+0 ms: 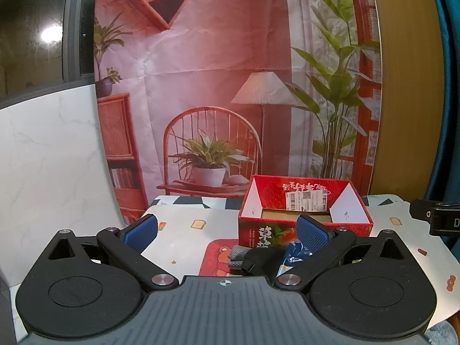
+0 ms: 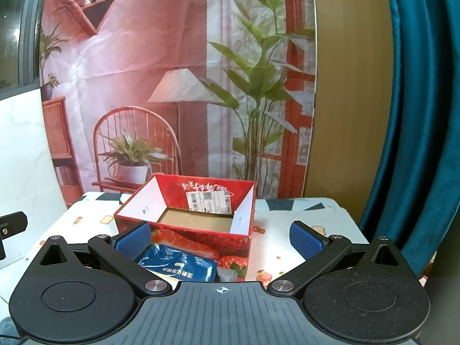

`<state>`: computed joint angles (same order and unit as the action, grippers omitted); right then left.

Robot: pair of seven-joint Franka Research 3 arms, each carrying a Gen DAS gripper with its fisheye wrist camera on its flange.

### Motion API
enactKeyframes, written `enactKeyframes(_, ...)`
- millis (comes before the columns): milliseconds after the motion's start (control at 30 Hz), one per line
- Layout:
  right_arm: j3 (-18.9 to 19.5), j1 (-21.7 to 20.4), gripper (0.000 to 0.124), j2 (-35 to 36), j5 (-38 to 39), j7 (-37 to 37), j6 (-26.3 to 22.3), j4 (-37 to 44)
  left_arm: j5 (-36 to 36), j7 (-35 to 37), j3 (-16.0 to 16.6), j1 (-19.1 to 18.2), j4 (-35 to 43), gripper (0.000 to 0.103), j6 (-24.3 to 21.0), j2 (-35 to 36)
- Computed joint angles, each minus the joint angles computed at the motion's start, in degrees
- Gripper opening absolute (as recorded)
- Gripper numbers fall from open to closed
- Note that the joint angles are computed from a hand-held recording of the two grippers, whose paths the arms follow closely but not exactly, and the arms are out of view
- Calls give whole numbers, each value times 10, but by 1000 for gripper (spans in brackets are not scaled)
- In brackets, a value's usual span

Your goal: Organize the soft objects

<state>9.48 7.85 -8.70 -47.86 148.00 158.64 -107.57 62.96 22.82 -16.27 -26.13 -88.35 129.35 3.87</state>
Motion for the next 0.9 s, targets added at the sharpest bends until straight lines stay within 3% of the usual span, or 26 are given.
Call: enactKeyframes(900, 0, 0, 103, 0, -5, 7, 3, -4, -25, 13, 2, 7, -11, 103, 48, -2)
